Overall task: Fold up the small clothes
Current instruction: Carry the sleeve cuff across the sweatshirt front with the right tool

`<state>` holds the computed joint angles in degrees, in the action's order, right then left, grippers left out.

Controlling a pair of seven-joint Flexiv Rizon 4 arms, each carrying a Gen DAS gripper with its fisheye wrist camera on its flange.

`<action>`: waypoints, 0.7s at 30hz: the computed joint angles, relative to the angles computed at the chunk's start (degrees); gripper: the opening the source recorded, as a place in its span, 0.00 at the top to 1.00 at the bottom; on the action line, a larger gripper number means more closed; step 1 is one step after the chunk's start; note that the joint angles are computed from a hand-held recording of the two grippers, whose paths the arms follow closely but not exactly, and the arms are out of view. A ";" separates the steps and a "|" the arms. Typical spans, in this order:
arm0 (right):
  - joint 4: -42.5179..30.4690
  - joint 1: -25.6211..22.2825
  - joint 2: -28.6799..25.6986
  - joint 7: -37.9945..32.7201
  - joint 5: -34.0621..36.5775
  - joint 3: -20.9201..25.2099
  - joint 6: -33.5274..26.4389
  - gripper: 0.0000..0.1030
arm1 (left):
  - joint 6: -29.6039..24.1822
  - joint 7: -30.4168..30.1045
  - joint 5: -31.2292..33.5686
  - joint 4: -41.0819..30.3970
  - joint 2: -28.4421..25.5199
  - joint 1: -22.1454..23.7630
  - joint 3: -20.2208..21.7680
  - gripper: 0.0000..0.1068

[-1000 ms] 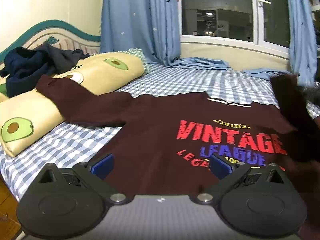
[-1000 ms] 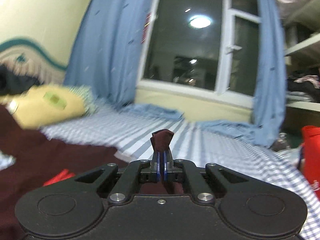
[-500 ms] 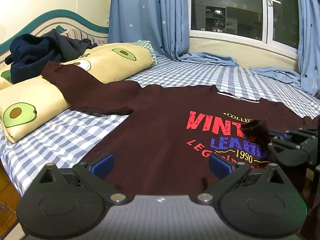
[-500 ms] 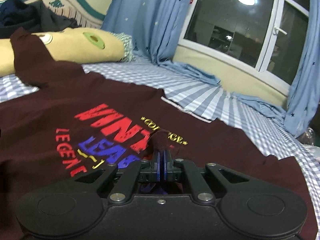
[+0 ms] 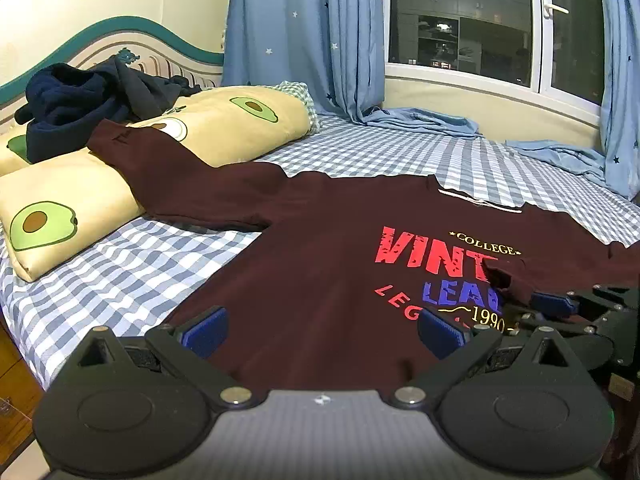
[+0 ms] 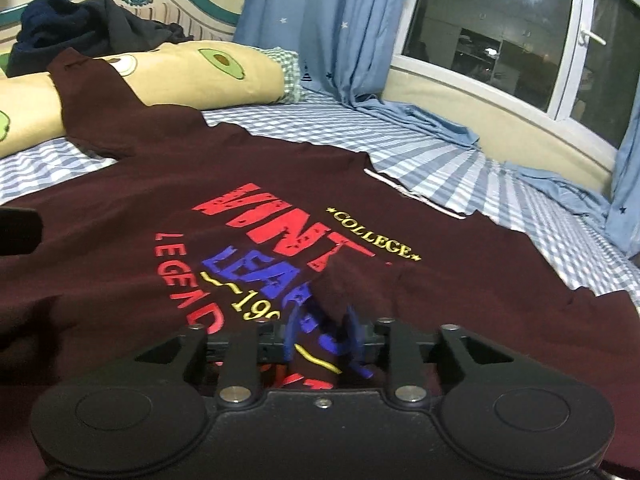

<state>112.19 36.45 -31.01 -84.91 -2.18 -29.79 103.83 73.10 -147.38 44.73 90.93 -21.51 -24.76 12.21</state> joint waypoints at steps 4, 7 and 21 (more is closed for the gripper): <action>1.15 -4.68 2.93 0.20 -0.98 5.89 -0.12 0.41 | -0.48 -0.56 0.29 -0.15 0.14 -0.09 0.13 0.04; 2.61 -7.29 5.30 0.64 -1.30 9.00 0.35 0.22 | -0.46 -0.95 0.34 -0.19 0.19 0.08 0.00 0.04; 14.68 6.68 16.68 -10.34 12.03 -4.27 5.89 0.01 | -0.16 0.49 -0.73 -0.38 -0.43 -0.30 -0.84 0.04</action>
